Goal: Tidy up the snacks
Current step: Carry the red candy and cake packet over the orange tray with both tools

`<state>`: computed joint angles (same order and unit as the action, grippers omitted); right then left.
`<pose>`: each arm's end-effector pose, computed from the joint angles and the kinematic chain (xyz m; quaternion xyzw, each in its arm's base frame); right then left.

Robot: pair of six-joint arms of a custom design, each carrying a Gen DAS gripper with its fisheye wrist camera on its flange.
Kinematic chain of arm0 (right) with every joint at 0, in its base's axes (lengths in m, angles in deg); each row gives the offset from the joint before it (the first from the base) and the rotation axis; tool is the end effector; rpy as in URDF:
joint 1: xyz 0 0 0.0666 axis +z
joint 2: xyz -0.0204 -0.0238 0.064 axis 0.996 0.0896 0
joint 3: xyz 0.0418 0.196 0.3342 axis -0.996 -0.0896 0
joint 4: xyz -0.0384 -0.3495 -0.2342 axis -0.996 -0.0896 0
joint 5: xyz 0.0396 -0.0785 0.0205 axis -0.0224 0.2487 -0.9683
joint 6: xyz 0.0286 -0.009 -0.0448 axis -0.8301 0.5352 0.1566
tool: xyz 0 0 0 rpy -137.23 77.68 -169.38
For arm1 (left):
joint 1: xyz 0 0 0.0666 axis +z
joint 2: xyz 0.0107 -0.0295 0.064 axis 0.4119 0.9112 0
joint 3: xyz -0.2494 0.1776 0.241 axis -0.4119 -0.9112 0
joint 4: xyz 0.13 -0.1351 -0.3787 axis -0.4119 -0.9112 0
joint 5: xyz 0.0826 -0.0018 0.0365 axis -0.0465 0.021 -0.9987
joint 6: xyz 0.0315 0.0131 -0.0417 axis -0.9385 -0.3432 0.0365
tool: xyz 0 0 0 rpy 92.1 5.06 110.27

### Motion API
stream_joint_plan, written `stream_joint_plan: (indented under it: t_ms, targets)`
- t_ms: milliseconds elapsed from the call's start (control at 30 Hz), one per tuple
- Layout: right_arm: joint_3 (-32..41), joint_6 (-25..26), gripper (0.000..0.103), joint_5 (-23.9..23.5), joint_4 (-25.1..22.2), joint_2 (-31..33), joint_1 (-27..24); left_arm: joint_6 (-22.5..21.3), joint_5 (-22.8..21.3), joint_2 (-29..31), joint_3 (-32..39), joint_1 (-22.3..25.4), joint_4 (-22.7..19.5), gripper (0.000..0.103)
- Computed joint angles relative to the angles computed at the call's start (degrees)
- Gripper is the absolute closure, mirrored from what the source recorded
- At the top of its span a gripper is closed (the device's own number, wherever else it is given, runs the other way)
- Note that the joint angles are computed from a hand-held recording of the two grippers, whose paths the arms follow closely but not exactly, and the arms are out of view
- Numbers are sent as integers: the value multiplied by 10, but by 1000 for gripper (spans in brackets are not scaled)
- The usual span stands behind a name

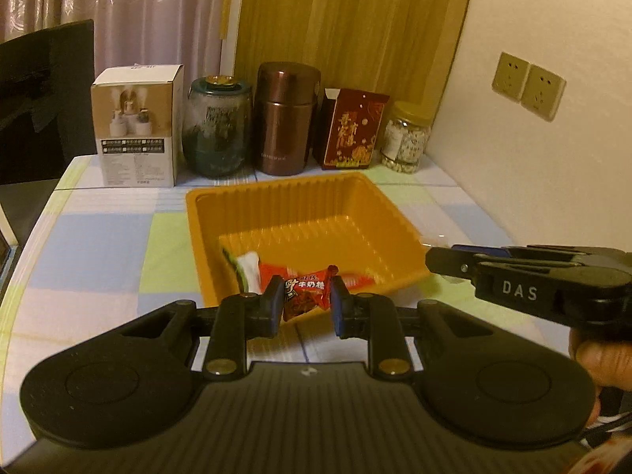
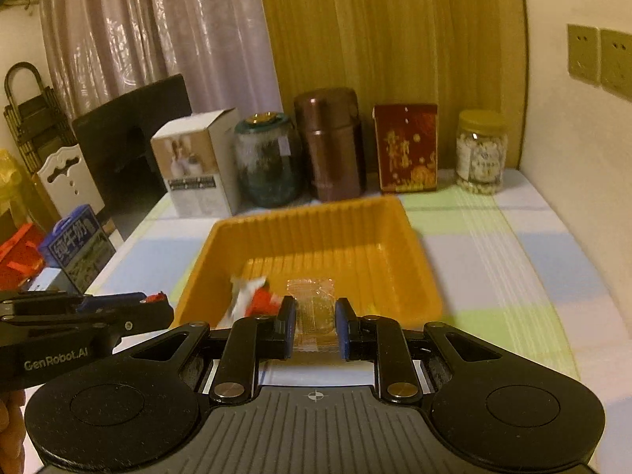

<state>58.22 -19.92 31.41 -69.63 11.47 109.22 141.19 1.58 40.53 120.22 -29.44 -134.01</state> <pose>0.3530 0.1725 0.5214 -0.2597 0.8474 0.2428 0.3945 0.2602 -0.3151 0.5282 -0.1381 0.8885 -0.0221 0.4370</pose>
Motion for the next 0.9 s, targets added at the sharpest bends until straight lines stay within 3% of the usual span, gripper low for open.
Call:
stream_joint_plan:
  t_ms: [400,700,767,900]
  targets:
    - [129,-59,82,-29,-32,132,-9,-47,74,11,8,92,45,81]
    - [127,-64,82,-19,-35,146,-9,-50,106,13,-17,122,74,81]
    - [126,-63,82,-19,-36,147,-9,-41,106,13,-19,126,75,69]
    - [125,-65,82,-19,-36,147,-12,-42,100,7,-23,127,71,69]
